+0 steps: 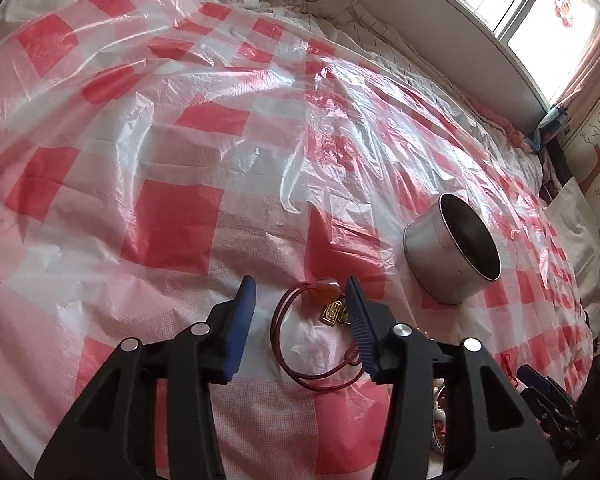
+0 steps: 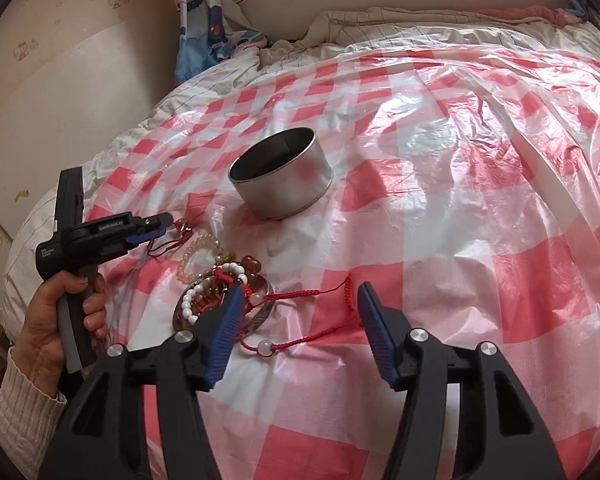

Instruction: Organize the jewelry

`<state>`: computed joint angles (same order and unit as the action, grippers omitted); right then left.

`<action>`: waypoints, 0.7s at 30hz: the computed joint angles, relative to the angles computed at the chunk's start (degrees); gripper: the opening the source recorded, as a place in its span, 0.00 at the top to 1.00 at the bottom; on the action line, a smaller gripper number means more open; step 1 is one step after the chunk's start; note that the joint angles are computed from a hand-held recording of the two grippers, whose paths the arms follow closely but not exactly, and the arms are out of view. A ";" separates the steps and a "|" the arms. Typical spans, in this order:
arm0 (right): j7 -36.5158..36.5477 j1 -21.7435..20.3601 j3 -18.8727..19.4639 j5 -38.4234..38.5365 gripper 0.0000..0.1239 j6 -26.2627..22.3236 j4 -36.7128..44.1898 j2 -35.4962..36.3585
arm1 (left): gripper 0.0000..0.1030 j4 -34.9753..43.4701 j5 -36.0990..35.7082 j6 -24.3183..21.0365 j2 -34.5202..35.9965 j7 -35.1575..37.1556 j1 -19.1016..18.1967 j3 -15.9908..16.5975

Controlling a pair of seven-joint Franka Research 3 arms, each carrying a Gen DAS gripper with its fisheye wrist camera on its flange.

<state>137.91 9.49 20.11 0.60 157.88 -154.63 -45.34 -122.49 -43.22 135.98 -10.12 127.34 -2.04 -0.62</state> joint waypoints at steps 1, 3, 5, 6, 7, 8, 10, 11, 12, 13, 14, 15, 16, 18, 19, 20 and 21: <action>-0.60 0.30 0.01 -0.21 0.51 -0.74 0.59 0.79 | 0.51 -0.01 0.39 -0.01 -0.01 0.30 -0.05 -0.12; -2.09 1.51 -0.61 -0.22 0.48 -2.12 1.72 2.69 | 0.47 -0.39 1.19 0.36 -0.43 0.76 -0.22 -0.39; -3.95 2.76 -1.07 -0.45 0.46 -3.49 2.91 4.60 | 0.47 -0.88 2.47 1.19 -0.69 0.94 -0.46 -0.68; -4.06 2.15 -0.03 -1.63 0.46 -5.40 4.06 5.40 | 0.47 -1.08 2.93 1.59 -0.73 1.20 -0.69 -0.78; -4.07 1.40 1.08 -3.22 0.46 -7.41 5.21 6.17 | 0.47 -1.52 2.94 1.66 -1.13 1.93 -0.96 -0.70; -3.96 0.91 1.94 -4.78 0.47 -8.90 6.05 6.75 | 0.50 -1.75 2.75 1.46 -1.42 2.94 -1.30 -0.54; -3.23 1.03 1.97 -6.25 0.70 -9.82 6.31 6.90 | 0.81 -1.56 2.27 -0.39 -1.74 5.34 -1.95 -0.08; -2.52 1.18 1.51 -6.29 0.79 -9.98 6.00 6.58 | 0.88 -1.14 1.62 -2.28 -1.75 6.78 -2.23 0.33; -2.11 1.83 0.39 -5.63 0.88 -9.17 4.97 5.85 | 0.97 -0.95 0.76 -3.66 -1.87 7.84 -2.36 0.61; -1.94 2.59 -0.87 -4.65 0.93 -7.81 3.82 5.08 | 0.97 -0.94 -0.11 -4.55 -2.13 8.73 -2.42 0.76; -1.57 2.79 -1.36 -4.07 0.94 -6.82 3.00 4.31 | 0.97 -0.92 -1.38 -5.18 -2.37 9.72 -2.51 0.95; -0.96 2.15 -0.90 -4.32 0.94 -6.70 2.80 3.64 | 0.97 -0.92 -3.77 -5.92 -2.71 11.44 -2.71 1.42; -0.48 1.74 -0.65 -4.41 0.94 -6.16 2.56 3.08 | 0.97 -1.11 -6.09 -6.35 -3.31 13.11 -2.85 1.77; 0.47 1.37 -0.80 -3.81 0.94 -3.28 1.23 1.63 | 0.97 -2.02 -8.59 -4.80 -4.82 15.98 -3.06 1.64; 0.92 0.94 -0.61 -3.65 0.95 -2.18 0.61 0.77 | 0.97 -2.70 -9.21 -3.36 -5.65 17.26 -3.25 1.45; 1.26 0.46 -0.43 -3.50 0.95 -1.13 0.23 0.09 | 0.97 -3.05 -8.63 -2.14 -6.11 17.44 -3.37 1.07; 1.66 0.00 -0.16 -3.31 0.95 -0.34 -0.19 -0.74 | 0.97 -3.14 -7.90 -1.27 -6.23 17.51 -3.53 0.88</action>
